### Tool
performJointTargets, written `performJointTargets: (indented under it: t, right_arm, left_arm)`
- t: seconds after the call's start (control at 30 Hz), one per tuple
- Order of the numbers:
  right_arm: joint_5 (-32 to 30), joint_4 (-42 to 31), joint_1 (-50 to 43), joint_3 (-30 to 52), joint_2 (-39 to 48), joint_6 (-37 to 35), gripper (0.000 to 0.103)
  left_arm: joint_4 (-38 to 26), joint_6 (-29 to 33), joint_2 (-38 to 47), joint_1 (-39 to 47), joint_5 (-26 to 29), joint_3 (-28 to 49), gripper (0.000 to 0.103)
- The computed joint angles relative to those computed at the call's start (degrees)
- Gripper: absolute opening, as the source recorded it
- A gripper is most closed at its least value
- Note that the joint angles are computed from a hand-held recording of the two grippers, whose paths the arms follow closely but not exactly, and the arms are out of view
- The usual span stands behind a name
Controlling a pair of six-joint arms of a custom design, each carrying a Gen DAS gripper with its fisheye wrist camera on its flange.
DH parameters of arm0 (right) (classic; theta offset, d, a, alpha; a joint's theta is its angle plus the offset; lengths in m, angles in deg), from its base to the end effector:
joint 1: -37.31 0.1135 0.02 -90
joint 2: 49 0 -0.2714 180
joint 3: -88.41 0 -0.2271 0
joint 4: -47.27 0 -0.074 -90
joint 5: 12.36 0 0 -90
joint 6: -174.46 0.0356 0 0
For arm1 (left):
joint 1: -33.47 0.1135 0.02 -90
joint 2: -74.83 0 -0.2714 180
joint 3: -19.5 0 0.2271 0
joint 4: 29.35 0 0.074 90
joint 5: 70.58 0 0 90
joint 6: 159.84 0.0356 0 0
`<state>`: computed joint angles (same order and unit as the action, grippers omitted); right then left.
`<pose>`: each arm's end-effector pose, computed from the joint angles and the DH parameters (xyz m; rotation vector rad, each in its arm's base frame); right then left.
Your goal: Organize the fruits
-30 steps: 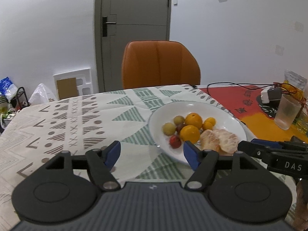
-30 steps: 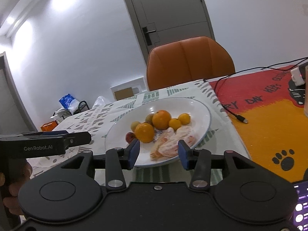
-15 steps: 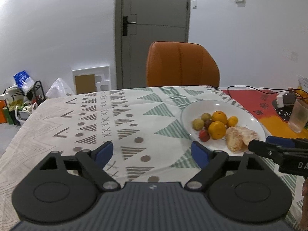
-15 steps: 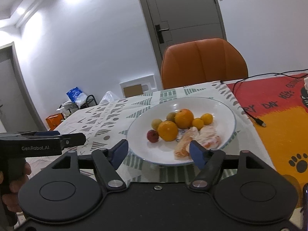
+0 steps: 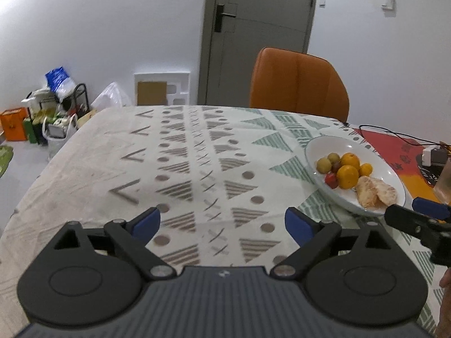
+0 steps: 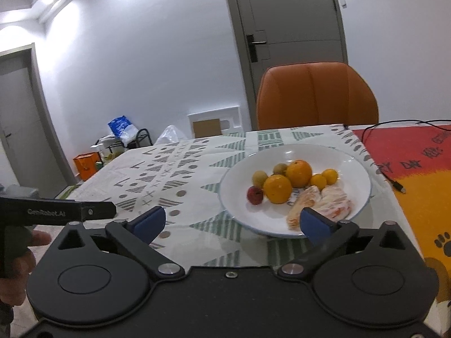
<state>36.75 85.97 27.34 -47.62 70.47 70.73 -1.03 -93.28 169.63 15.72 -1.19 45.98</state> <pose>0.2908 -0.0275 0.0695 -0.4495 2.0352 0.5368 0.2027 -0.0517 0.1039 -0.2966 2.1965 0.0136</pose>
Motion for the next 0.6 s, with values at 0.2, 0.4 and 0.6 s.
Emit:
performJointTargets:
  t: [0.2, 0.4, 0.6]
  right_arm:
    - [0.33, -0.99, 0.44, -2.91, -2.87, -0.72, 0.103]
    - [-0.87, -2.02, -0.17, -6.16, -5.58, -2.18, 0.103]
    - [-3.88, -4.93, -1.94, -8.41, -9.16, -4.51, 0.103]
  left_arm:
    - [-3.63, -2.17, -6.53, -0.26, -0.73, -3.53, 0.097]
    - [-10.03, -4.39, -14.36, -3.31, -3.68, -5.78, 0.098]
    - [-19.95, -7.11, -23.8, -7.23, -7.27, -6.77, 0.099]
